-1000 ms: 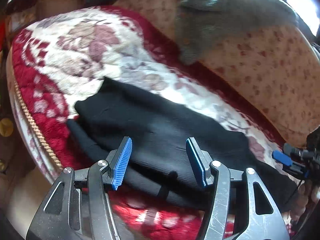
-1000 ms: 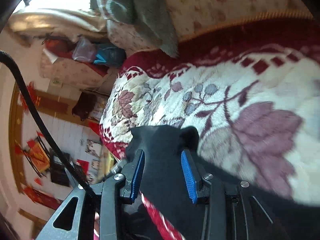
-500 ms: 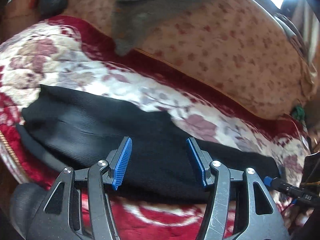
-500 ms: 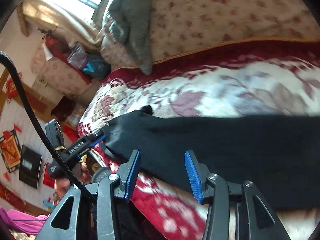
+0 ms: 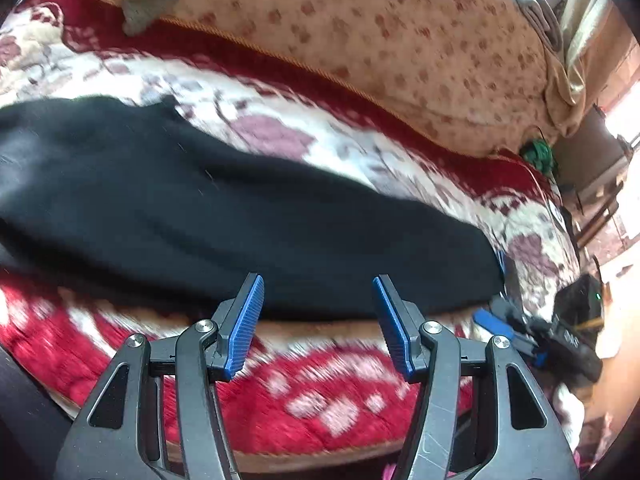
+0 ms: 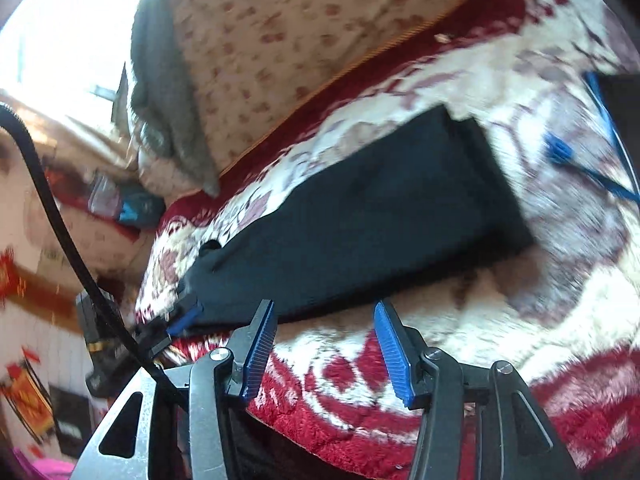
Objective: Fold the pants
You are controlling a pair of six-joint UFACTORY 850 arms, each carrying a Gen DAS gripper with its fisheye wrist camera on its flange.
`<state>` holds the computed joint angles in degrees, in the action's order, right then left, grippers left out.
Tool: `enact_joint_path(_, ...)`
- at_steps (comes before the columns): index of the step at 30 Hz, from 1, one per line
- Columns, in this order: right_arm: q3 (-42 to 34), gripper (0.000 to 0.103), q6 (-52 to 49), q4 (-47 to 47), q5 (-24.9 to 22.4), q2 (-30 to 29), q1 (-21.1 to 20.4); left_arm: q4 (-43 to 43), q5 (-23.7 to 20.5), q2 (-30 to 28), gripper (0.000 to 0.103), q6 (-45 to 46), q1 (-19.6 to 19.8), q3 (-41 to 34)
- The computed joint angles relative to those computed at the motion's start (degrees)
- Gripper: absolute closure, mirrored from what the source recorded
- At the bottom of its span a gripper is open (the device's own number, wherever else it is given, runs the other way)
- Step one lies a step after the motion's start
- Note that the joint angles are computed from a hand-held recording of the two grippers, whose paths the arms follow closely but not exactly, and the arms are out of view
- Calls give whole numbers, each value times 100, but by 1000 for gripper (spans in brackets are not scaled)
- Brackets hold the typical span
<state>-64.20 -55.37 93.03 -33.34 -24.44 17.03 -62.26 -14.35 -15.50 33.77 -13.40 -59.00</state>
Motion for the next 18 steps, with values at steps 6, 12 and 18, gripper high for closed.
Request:
enact_joint_path(6,146,53,-160,674,250,-14,-90,395,-13,-197,47,-286,-214,-231)
enact_joint_path(12,214,53,-532,1218,246,-18,-179,142,-302,-412,47,370,-284,-573)
enact_joint_path(18,332,53,-938,1771,149,19,-240,455,-891,-1227,47,1189,-270,-1771)
